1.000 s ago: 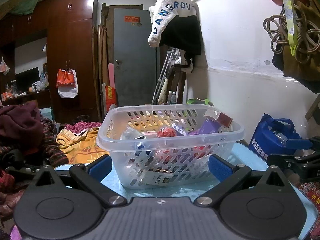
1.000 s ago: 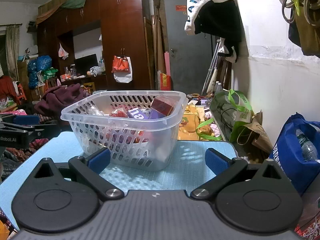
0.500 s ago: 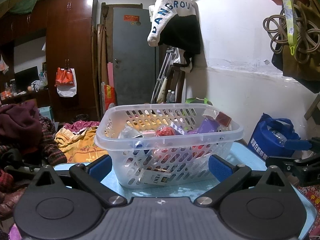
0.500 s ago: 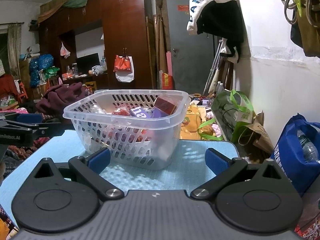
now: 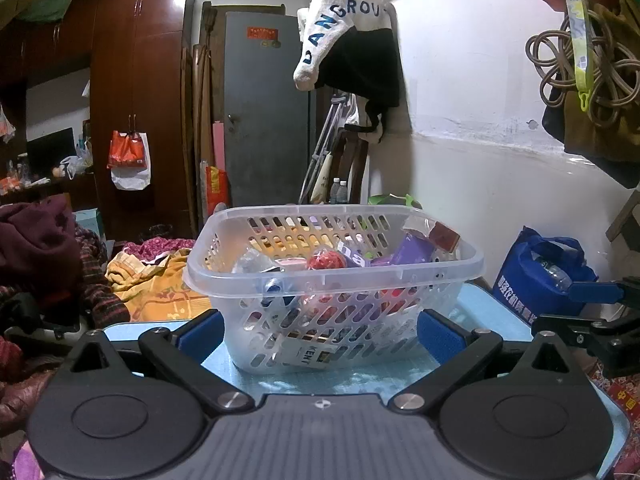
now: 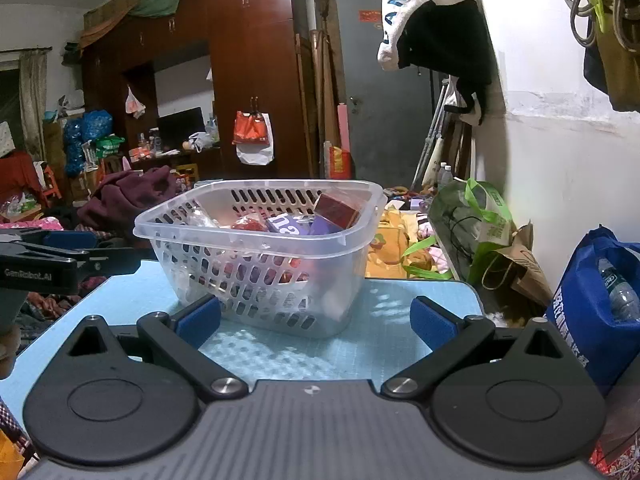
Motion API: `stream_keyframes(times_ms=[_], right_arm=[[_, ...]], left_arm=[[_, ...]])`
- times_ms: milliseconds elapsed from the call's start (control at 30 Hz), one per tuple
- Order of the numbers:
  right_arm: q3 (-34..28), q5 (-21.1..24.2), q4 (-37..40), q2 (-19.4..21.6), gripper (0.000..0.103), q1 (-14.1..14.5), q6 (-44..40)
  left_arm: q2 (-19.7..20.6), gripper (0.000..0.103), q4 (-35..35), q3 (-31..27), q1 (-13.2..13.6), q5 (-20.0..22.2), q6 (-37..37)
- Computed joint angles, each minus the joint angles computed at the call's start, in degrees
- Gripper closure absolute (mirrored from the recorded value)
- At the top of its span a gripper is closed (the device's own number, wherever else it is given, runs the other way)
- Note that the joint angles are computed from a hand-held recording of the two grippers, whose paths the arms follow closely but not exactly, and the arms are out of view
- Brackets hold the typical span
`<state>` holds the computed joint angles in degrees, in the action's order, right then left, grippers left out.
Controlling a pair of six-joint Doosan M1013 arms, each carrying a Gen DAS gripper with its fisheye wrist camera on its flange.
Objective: Organize objects
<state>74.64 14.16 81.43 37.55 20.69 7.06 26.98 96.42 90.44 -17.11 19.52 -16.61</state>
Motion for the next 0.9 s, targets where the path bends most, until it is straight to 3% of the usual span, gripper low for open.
stream_keyframes(times_ms=[900], right_arm=[[-0.02, -0.12, -1.27, -0.02, 0.0, -0.11, 1.54]], left_arm=[[0.16, 0.0, -0.8, -0.28, -0.08, -0.4, 0.43]])
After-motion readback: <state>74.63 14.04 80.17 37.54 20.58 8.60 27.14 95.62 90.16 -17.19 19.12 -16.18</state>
